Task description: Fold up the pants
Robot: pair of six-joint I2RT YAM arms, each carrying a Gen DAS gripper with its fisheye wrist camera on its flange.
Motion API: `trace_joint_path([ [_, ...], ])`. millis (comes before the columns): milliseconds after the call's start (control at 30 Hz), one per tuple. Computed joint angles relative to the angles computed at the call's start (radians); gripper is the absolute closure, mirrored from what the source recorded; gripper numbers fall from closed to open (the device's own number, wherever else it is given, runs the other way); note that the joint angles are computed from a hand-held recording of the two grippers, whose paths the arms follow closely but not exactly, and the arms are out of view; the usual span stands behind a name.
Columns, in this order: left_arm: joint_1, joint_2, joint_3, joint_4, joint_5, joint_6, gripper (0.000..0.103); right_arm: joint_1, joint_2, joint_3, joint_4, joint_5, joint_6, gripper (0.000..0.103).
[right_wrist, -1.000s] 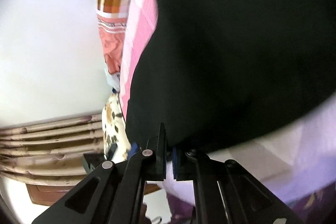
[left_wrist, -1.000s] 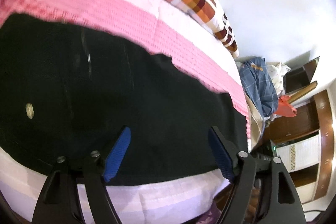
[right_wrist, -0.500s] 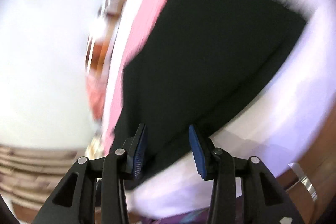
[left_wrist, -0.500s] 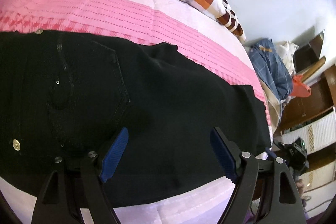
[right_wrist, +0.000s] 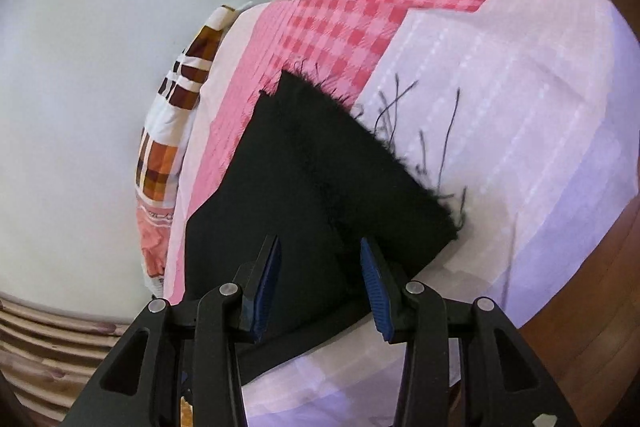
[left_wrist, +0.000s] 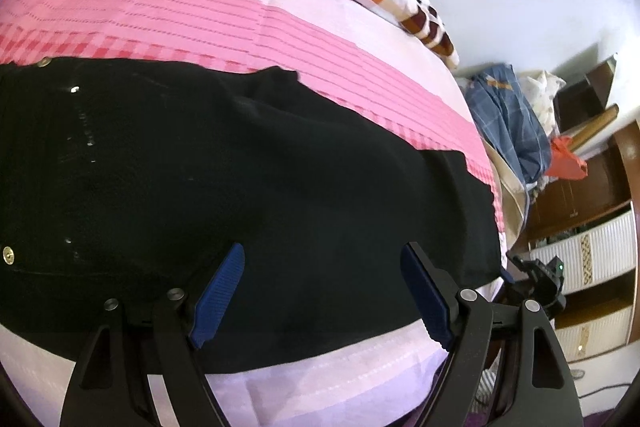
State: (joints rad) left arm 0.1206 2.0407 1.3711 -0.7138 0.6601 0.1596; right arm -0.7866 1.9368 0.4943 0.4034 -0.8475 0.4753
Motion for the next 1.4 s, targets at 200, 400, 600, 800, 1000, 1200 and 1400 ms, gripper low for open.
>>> trace_joint_path([
  [200, -0.028, -0.001, 0.003, -0.016, 0.001, -0.015, 0.023, -0.011, 0.039, -0.028, 0.054, -0.084, 0.007, 0.063],
  [400, -0.036, 0.009, 0.003, -0.026, -0.012, -0.028, 0.023, 0.035, 0.049, -0.028, 0.114, -0.01, 0.044, 0.091],
  [600, -0.025, -0.002, -0.019, 0.012, -0.051, -0.041, 0.023, 0.088, -0.056, -0.055, 0.054, 0.131, 0.012, 0.098],
  [800, 0.007, 0.014, -0.002, 0.011, -0.056, -0.07, 0.023, 0.017, -0.237, -0.061, -0.119, 0.215, -0.113, 0.099],
  [1000, -0.002, 0.028, -0.004, 0.02, -0.077, -0.071, 0.023, -0.039, -0.129, -0.007, -0.16, 0.227, -0.175, 0.1],
  [1200, -0.004, 0.018, -0.016, 0.019, -0.083, -0.057, 0.023, -0.057, -0.089, -0.021, -0.117, 0.214, -0.166, 0.1],
  [1400, 0.033, -0.034, -0.039, 0.05, -0.065, -0.048, 0.023, -0.057, -0.107, -0.024, -0.141, 0.254, -0.152, 0.101],
])
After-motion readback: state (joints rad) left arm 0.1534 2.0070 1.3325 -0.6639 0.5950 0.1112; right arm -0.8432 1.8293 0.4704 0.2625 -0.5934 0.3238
